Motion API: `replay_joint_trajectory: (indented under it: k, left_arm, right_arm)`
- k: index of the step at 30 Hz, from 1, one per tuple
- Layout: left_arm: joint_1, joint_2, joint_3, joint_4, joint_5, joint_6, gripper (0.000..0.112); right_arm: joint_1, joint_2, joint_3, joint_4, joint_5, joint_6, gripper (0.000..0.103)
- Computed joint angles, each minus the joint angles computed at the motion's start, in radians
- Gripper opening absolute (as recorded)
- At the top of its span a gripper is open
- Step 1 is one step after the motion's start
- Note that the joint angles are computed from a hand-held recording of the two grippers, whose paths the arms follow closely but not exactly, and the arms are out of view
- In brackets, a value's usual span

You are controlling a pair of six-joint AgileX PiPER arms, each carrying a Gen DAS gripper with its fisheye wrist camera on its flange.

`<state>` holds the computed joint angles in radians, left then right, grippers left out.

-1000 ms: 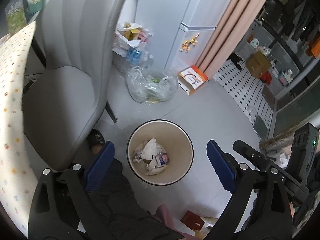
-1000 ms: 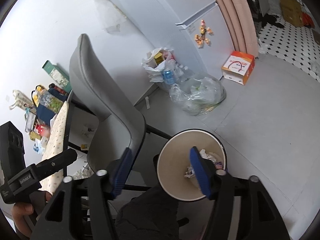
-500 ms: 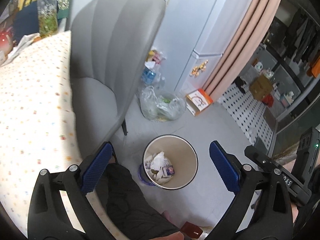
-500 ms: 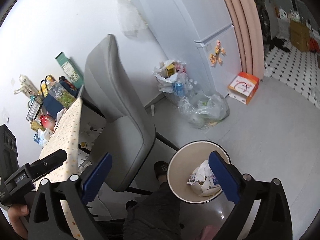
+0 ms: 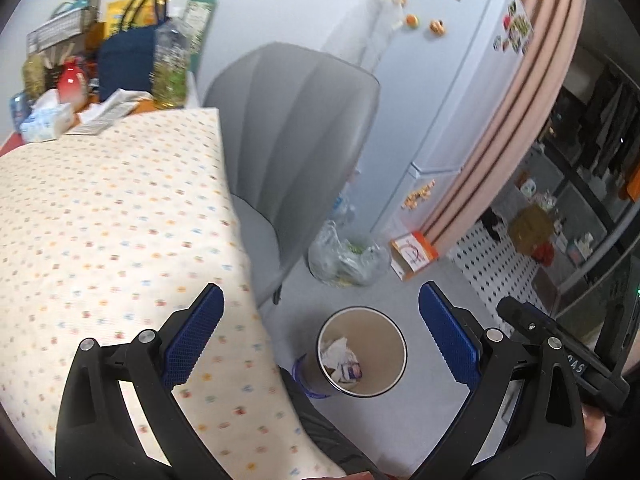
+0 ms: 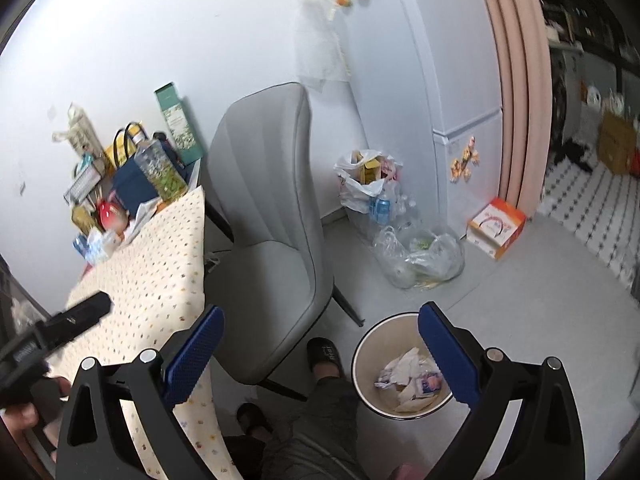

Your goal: Collect trash

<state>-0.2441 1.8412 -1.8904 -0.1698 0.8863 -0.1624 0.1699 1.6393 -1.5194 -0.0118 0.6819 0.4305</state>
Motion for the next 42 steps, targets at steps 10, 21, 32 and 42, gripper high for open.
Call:
replay_joint_trajectory:
  k: [10,21,32,42]
  left_arm:
    - [0.099,-0.223,0.191,0.010,-0.062,0.001,0.097]
    - [0.208,-0.421,0.347,0.036,-0.088,0.014,0.097]
    - [0.311,-0.586,0.477,0.019,-0.086,0.072,0.097]
    - [0.413,-0.715,0.542,-0.036,-0.048,0.163,0.097]
  right_arm:
    - [0.203,-0.032,-0.125,-0.248,0.128,0.166,0.095]
    - [0.371,-0.013,-0.236,-0.386,0.220,0.264,0.095]
    - [0.499,-0.002,-0.286,-0.467,0.263,0.336,0.095]
    - [0.552,-0.048,-0.233,-0.381,0.204,0.247,0.095]
